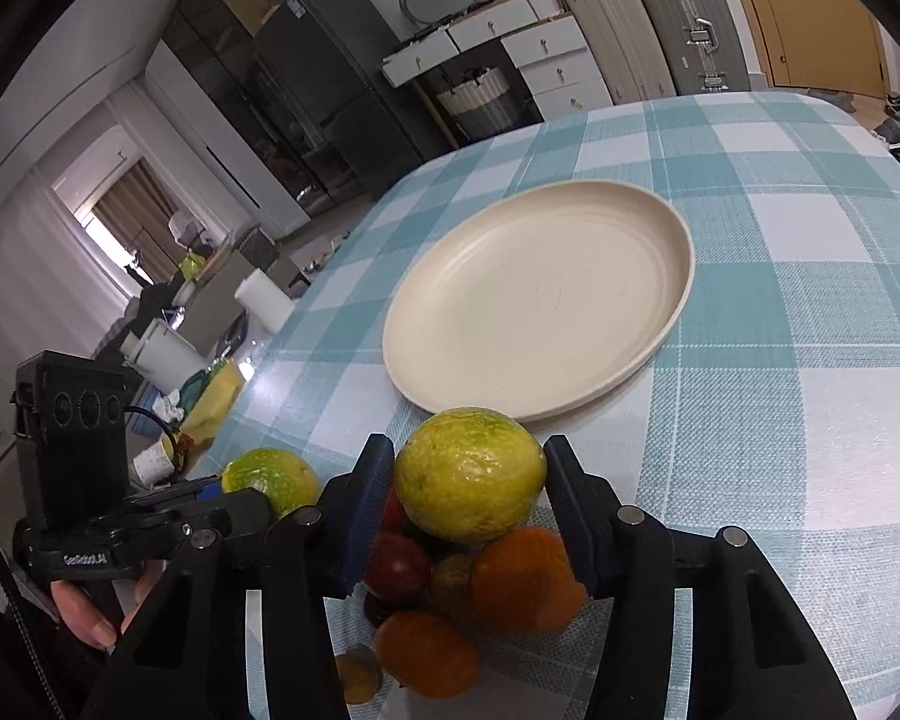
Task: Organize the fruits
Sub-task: 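Carry the green citrus with the left gripper while the right gripper grasps the yellow citrus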
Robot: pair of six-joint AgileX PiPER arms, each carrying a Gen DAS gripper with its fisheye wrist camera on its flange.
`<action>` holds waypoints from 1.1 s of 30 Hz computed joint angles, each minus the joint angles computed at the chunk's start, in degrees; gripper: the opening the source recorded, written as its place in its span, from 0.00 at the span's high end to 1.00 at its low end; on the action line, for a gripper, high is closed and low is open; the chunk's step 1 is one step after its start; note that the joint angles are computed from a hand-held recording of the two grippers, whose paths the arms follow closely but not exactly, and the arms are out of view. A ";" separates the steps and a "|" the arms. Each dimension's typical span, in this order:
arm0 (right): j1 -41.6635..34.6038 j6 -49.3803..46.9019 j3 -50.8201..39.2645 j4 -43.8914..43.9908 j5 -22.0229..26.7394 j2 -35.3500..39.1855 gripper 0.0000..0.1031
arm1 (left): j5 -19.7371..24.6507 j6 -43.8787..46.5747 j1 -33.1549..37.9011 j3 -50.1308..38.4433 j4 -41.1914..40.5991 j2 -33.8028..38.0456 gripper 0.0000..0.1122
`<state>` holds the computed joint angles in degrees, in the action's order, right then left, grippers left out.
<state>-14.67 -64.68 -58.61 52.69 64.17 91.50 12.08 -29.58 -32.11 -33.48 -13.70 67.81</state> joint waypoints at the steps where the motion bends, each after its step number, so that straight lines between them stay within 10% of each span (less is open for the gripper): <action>1: -0.35 0.19 -0.30 0.15 0.48 0.10 0.49 | 0.57 0.45 0.66 -0.69 0.06 0.06 0.59; 16: -1.50 0.94 -11.00 3.85 5.02 3.20 0.49 | 8.87 27.41 13.63 -18.88 -20.41 12.56 0.59; 33: 5.61 12.27 -38.30 1.51 2.50 22.70 0.49 | 21.27 27.37 19.87 -52.44 -19.63 40.69 0.59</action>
